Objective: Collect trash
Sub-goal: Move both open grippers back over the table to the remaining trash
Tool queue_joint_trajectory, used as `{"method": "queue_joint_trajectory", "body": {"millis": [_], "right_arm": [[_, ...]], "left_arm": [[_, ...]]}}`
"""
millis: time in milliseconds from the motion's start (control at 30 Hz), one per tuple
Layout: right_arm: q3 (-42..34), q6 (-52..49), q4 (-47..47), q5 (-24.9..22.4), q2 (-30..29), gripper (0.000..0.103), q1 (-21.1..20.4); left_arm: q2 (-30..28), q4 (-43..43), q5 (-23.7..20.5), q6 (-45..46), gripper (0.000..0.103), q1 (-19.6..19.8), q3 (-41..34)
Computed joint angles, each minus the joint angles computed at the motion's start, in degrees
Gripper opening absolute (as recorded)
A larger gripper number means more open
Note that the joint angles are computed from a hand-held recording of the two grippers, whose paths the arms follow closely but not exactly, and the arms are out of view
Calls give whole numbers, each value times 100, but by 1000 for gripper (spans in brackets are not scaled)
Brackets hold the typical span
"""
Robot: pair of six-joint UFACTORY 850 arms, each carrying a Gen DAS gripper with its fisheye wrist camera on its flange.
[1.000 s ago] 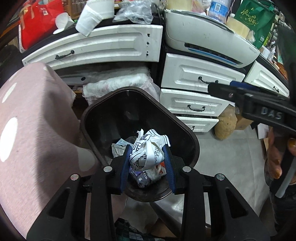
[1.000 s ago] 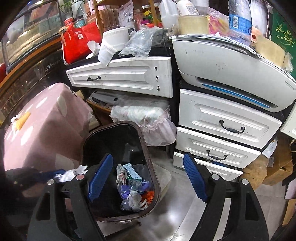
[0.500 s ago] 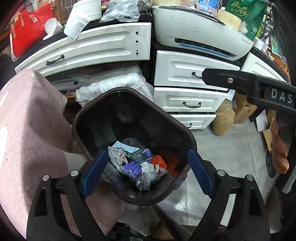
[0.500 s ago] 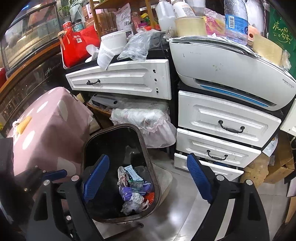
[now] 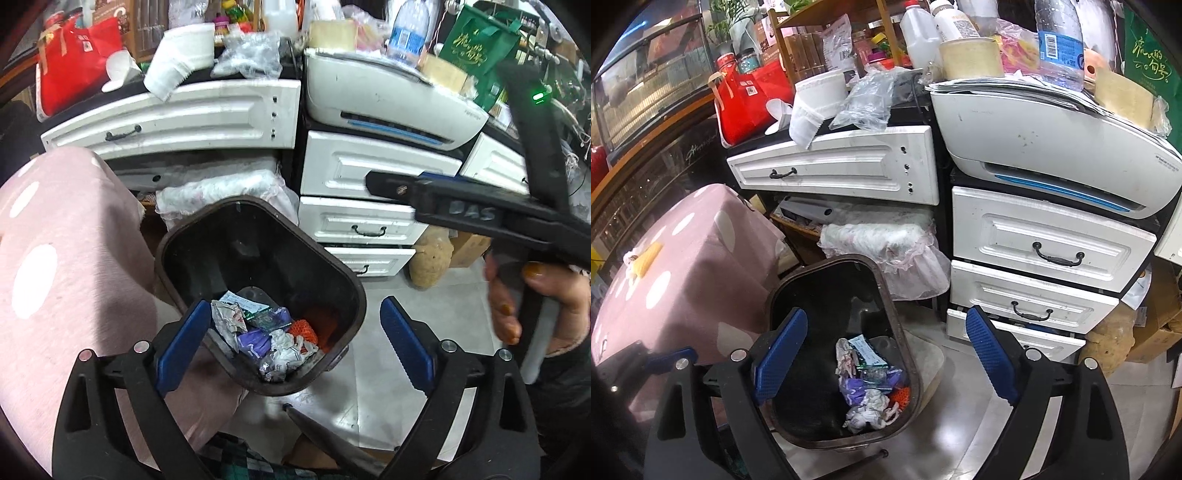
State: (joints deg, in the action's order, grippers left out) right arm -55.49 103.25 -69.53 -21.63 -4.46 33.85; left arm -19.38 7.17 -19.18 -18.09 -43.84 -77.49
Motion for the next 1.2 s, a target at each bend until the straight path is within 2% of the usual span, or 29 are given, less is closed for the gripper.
{"method": "queue_joint_trajectory", "body": {"millis": [200,300,367,467,667,900,1100,1200], "right_arm": [[-198,-399,315,303,-69,86,83],[-437,-831,564,351,-195,86,211],[-605,-1218,819,440,-290,86,279],[-925,-2001,1378,584,-493,86,411],[-1747,-4051,2834,651,-1071,86,695],[-2913,-6624,4783,559,-1892,86,936],[-4172,-8363,6058,144,-2723,86,1019],[-5026,-9032,6468,-231,-3291,86,1052]], "left_arm": [[666,946,294,-894,94,27,530],[946,1477,265,-1495,95,145,728],[1095,1459,249,-1589,95,265,826],[1372,1476,294,-1876,95,515,1051],[1796,2609,29,-3275,95,1108,1399],[1970,3223,-214,-4383,95,2174,1575],[1610,2549,-189,-3841,95,3054,1246],[1330,1660,-187,-3021,95,3455,986]]}}
